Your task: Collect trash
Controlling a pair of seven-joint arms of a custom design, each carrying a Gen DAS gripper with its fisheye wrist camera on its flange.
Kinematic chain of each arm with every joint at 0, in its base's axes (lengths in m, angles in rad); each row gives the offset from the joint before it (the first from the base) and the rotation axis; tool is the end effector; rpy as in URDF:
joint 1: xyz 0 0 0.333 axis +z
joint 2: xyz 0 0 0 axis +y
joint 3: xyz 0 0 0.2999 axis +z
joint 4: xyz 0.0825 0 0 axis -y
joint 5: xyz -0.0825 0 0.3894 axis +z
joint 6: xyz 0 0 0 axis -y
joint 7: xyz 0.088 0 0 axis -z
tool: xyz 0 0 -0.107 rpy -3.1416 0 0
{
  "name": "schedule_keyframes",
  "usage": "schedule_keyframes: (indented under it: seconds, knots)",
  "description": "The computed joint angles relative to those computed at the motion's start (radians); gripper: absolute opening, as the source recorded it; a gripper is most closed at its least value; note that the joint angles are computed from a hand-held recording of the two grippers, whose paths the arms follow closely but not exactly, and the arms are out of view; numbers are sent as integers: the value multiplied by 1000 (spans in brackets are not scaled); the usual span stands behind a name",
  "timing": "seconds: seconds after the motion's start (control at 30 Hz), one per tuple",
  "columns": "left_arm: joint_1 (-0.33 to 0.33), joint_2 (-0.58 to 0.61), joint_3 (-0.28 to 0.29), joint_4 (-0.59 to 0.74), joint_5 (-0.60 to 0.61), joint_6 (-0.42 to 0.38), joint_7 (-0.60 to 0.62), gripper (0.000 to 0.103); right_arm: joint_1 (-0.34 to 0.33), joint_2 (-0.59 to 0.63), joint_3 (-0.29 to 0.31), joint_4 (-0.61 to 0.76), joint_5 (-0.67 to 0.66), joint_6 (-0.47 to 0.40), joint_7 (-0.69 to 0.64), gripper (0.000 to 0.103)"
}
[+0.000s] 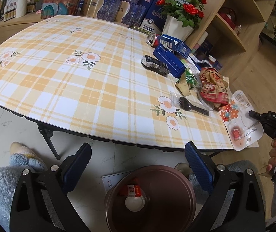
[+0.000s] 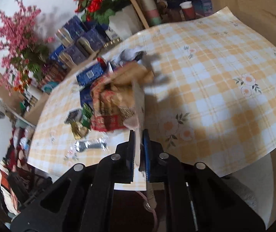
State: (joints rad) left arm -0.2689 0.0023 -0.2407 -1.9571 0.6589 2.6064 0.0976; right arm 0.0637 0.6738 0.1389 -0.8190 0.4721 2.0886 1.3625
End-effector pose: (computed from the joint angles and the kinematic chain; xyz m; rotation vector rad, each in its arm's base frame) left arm 0.5244 -0.3077 0.5251 -2.2433 1.3292 -0.9747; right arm 0.7533 0.1307 0.5992 -1.8418 1.4394 -0.0480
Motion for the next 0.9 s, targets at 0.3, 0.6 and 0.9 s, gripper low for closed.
schedule_keyframes:
  seconds: [0.3, 0.6, 0.9]
  knots:
    - [-16, 22, -1, 35, -28, -48, 63, 95, -20, 3, 2, -29, 13, -6, 15, 18]
    - [-16, 41, 8, 83, -112, -82, 155, 92, -72, -89, 21, -196, 155, 113, -40, 14]
    - [-1, 140, 46, 245, -204, -82, 229, 84, -89, -63, 26, -166, 207, 130, -36, 14]
